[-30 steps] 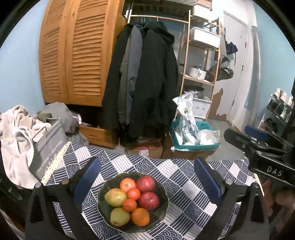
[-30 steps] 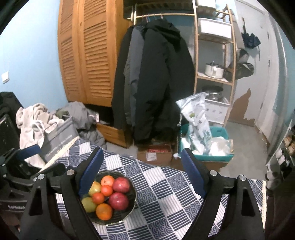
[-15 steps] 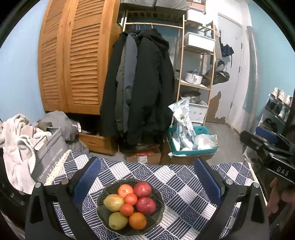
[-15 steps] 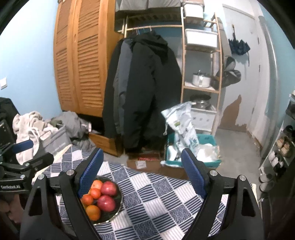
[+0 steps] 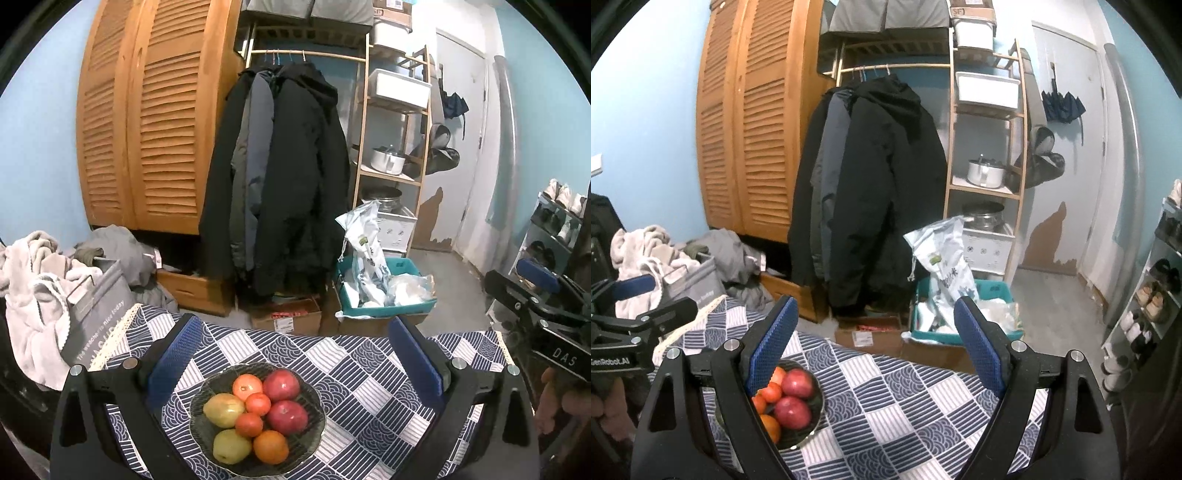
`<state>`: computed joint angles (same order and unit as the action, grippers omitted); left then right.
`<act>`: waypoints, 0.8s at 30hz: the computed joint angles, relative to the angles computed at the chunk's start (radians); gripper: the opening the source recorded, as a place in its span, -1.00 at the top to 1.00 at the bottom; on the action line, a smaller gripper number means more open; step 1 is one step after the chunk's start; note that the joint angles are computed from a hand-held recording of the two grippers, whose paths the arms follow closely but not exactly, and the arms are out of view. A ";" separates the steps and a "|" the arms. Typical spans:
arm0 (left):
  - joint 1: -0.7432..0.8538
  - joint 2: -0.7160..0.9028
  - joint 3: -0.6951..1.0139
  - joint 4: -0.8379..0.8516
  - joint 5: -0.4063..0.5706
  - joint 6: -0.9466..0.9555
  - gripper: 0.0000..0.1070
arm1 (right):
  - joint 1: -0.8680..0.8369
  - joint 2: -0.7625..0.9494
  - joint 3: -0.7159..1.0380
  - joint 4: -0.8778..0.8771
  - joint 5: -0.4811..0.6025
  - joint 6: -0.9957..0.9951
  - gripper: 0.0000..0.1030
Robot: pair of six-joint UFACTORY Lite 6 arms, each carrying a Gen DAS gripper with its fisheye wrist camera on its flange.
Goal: Organize fruits
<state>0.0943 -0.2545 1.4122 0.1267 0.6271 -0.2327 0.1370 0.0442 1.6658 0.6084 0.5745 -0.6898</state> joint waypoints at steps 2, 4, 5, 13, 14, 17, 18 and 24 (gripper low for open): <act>-0.001 0.000 0.002 0.001 0.003 -0.002 -0.91 | -0.009 0.008 0.008 0.005 0.008 -0.007 -0.65; -0.005 0.001 0.004 0.002 0.003 -0.004 -0.91 | -0.009 0.013 0.012 -0.004 0.010 0.001 -0.65; -0.010 0.000 0.003 0.013 0.004 -0.012 -0.91 | -0.007 0.015 0.013 -0.012 0.009 0.009 -0.65; -0.039 0.010 0.006 0.089 0.014 -0.067 -0.91 | -0.002 0.022 0.013 -0.026 0.008 0.014 -0.65; -0.040 0.011 0.007 0.093 0.016 -0.071 -0.91 | 0.000 0.021 0.011 -0.028 0.005 0.015 -0.65; -0.044 0.008 0.003 0.103 0.017 -0.081 -0.91 | 0.001 0.022 0.012 -0.029 0.005 0.018 -0.65; -0.044 0.008 0.002 0.104 0.016 -0.083 -0.91 | 0.001 0.022 0.012 -0.030 0.005 0.019 -0.65; -0.037 0.003 -0.006 0.100 0.016 -0.080 -0.91 | 0.004 0.020 0.011 -0.039 0.004 0.026 -0.65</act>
